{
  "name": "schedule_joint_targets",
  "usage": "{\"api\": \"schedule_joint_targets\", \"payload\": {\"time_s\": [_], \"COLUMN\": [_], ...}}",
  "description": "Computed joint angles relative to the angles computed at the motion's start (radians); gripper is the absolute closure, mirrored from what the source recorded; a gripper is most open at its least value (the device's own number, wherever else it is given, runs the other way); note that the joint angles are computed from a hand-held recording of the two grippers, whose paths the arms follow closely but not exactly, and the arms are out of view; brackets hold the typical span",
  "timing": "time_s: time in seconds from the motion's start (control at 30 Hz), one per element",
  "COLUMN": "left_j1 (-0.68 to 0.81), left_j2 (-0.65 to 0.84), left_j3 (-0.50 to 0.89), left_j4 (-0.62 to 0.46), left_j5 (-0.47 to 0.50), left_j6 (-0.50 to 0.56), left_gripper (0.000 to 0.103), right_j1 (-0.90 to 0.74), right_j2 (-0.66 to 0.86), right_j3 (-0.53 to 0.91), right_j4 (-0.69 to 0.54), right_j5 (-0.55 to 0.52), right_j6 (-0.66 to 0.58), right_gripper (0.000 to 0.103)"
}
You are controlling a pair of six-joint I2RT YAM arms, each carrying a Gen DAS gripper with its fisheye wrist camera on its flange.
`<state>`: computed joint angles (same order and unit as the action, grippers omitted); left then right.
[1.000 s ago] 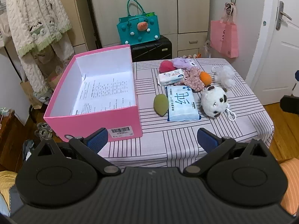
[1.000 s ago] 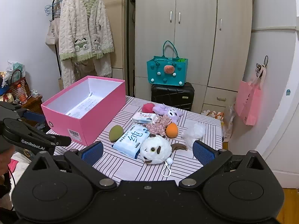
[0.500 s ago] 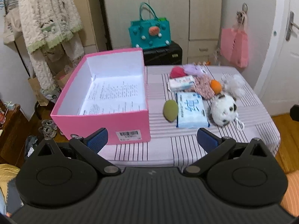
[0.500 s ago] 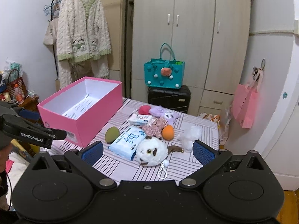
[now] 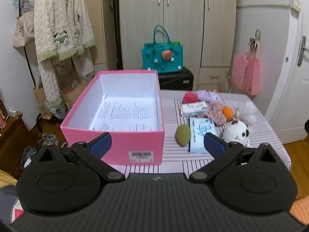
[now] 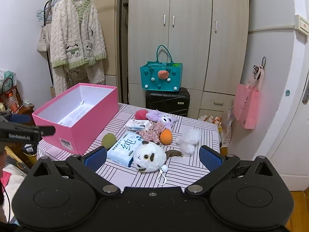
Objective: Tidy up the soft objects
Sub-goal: 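Move both tools toward the white panda plush and mesh bath puff, then grasp the white panda plush with the left tool while the right tool grasps the white mesh puff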
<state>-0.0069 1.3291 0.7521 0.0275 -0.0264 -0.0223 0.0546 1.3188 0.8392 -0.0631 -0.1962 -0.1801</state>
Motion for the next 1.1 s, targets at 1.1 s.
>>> {"api": "schedule_joint_targets", "payload": {"time_s": [1.1], "left_j1": [-0.109], "left_j2": [0.391], "left_j3": [0.258], "left_j4": [0.095], "left_j5": [0.255], "left_j6": [0.049], "left_gripper": [0.003], "right_j1": [-0.151], "right_j2": [0.461], "right_j3": [0.149], "right_j4": [0.249], "right_j5": [-0.254], "right_j6": [-0.149], "right_gripper": [0.000]}}
